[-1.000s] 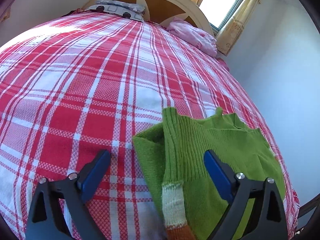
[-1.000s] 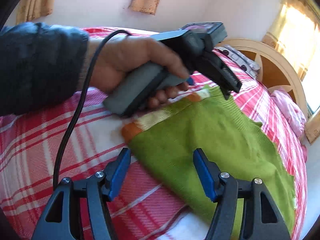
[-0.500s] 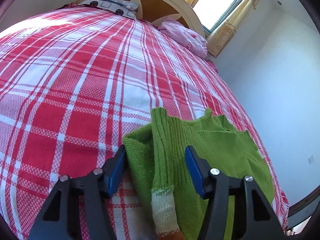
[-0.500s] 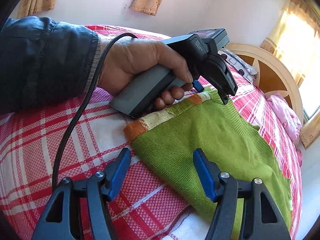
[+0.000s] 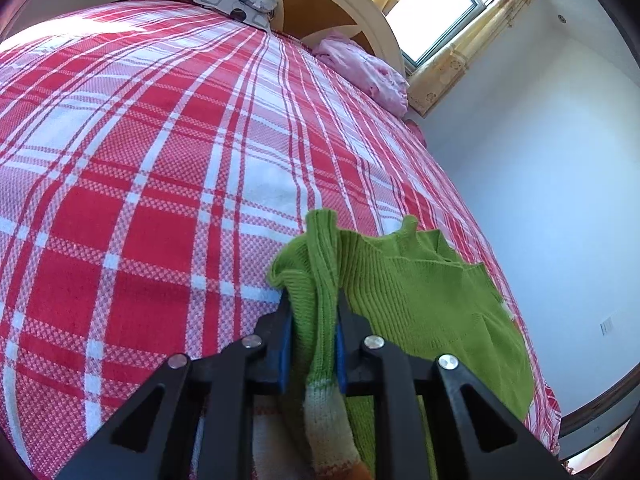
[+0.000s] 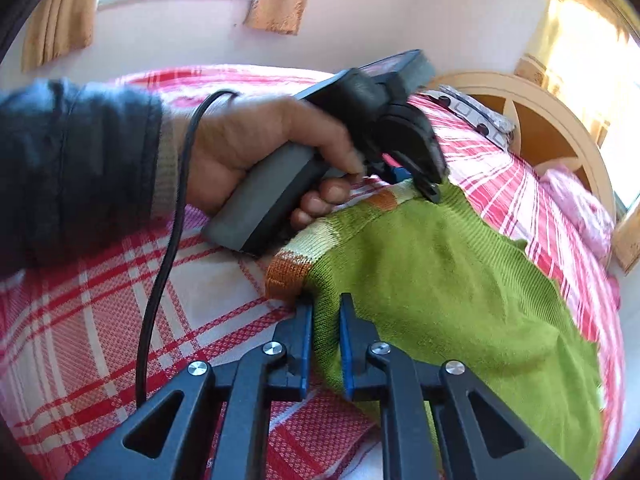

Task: Fold small clothes
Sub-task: 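Close the right gripper on the striped edge beside the left gripper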

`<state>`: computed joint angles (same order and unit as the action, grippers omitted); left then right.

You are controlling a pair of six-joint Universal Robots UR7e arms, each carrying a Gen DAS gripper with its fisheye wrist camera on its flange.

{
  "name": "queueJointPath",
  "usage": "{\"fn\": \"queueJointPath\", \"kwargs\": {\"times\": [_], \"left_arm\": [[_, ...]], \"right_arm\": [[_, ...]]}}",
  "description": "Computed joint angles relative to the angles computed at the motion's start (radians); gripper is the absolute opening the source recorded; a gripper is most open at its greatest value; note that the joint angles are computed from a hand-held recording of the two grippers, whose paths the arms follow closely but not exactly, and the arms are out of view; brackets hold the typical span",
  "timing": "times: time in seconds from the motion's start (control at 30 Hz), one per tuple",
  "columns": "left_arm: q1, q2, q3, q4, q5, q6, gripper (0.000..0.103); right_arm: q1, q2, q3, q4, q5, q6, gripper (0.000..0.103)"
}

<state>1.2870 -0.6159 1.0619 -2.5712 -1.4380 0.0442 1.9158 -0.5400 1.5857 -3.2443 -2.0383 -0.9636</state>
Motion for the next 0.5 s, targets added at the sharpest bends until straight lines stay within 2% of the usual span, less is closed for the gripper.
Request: {"fn": "queueJointPath", "kwargs": {"times": [0.33, 0.4, 0.5], "left_arm": [[0.005, -0.003, -0.022, 0.053, -0.026, -0.082, 0.016], [0.008, -0.01, -0.011, 0.041, -0.047, -0.126, 0.015], [-0.004, -0.017, 0.005, 0.02, -0.037, -0.15, 0.015]], "right_arm": [[-0.058, -0.087, 0.003, 0.174, 0.172, 0.226, 0.01], [-0.07, -0.105, 0.015, 0.185, 0.204, 0.261, 0.01], [-0.084, -0.127, 0.021, 0.208, 0.254, 0.289, 0.01]]}}
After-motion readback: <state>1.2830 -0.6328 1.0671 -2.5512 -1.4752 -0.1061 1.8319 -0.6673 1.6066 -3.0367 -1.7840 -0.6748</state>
